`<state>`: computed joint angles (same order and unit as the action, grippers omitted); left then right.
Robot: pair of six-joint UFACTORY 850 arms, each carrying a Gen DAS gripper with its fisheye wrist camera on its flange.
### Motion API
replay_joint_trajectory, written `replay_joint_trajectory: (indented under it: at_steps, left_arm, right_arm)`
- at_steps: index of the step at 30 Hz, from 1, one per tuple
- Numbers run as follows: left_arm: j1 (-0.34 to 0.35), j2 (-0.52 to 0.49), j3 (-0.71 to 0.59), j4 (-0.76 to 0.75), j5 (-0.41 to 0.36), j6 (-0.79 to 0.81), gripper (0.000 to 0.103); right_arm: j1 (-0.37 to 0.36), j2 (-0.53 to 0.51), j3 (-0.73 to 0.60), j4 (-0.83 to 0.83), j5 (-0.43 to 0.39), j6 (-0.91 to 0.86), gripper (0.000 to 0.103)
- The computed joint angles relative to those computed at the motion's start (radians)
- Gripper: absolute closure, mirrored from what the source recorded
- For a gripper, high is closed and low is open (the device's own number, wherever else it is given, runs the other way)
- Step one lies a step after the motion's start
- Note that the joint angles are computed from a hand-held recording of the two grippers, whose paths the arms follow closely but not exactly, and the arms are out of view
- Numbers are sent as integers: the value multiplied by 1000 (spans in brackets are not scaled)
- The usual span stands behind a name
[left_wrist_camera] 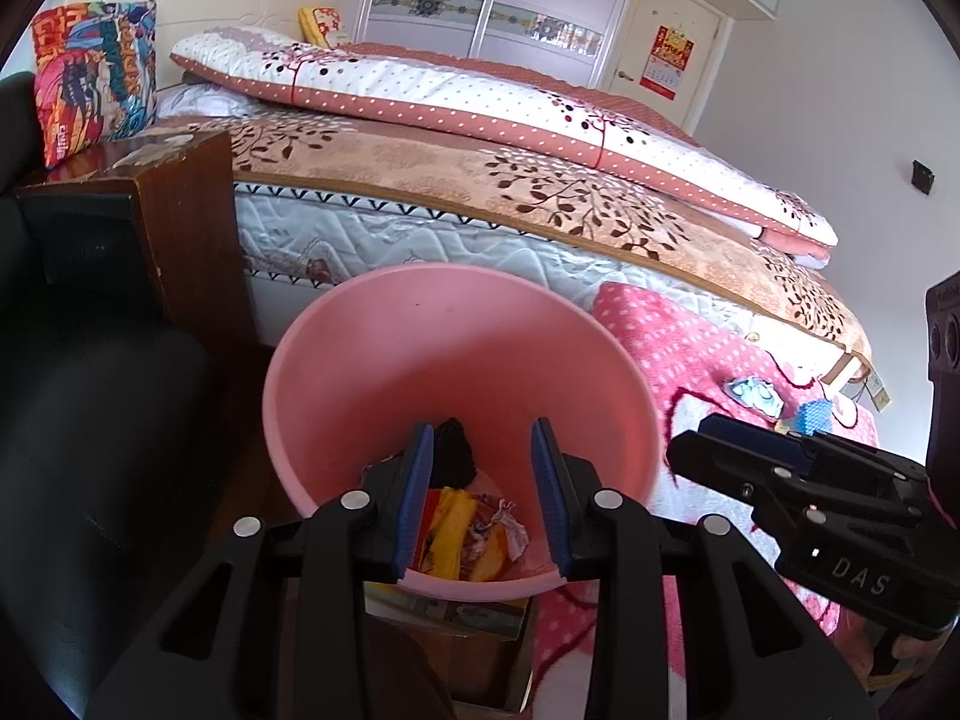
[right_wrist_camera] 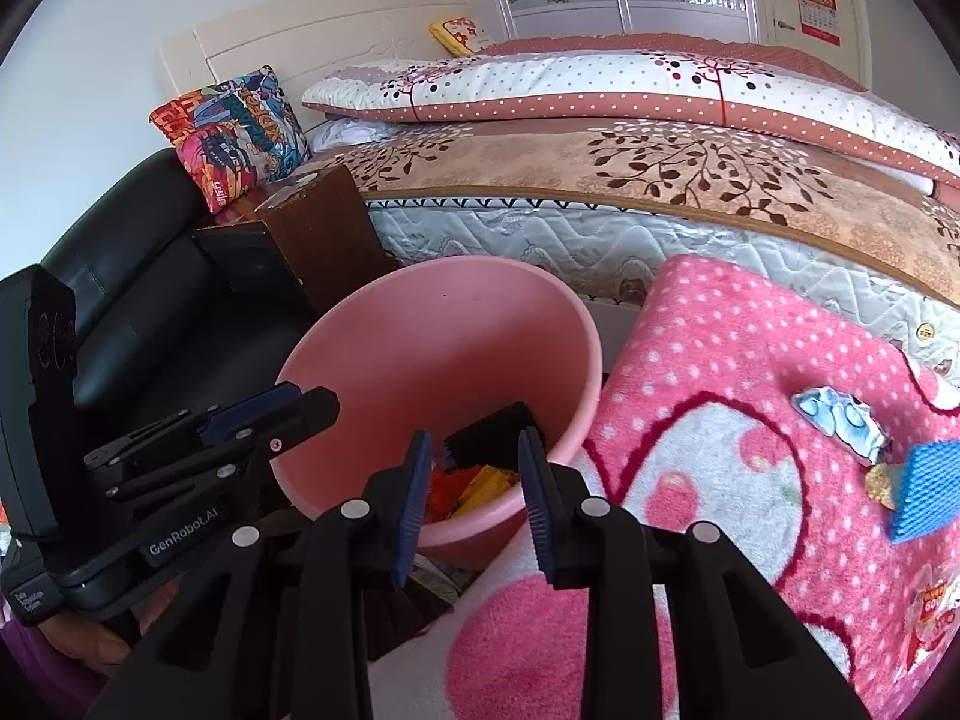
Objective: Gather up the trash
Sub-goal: 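Open both tools to drop yellow bag and bread crust into the bucket, then move both tools back over the remaining trash on the blanket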
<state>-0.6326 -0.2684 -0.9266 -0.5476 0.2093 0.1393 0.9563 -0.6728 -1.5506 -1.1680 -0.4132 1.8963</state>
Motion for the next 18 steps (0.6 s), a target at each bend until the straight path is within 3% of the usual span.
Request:
replay_joint_trajectory:
  at_steps: [10, 18]
  left_arm:
    - [-48, 0, -16, 24, -3, 16, 69]
    - [-99, -27, -48, 184, -10, -79, 69]
  right_arm:
    - [49, 109, 166, -138, -115, 220, 67]
    - [76, 234, 372, -144, -206, 428, 66]
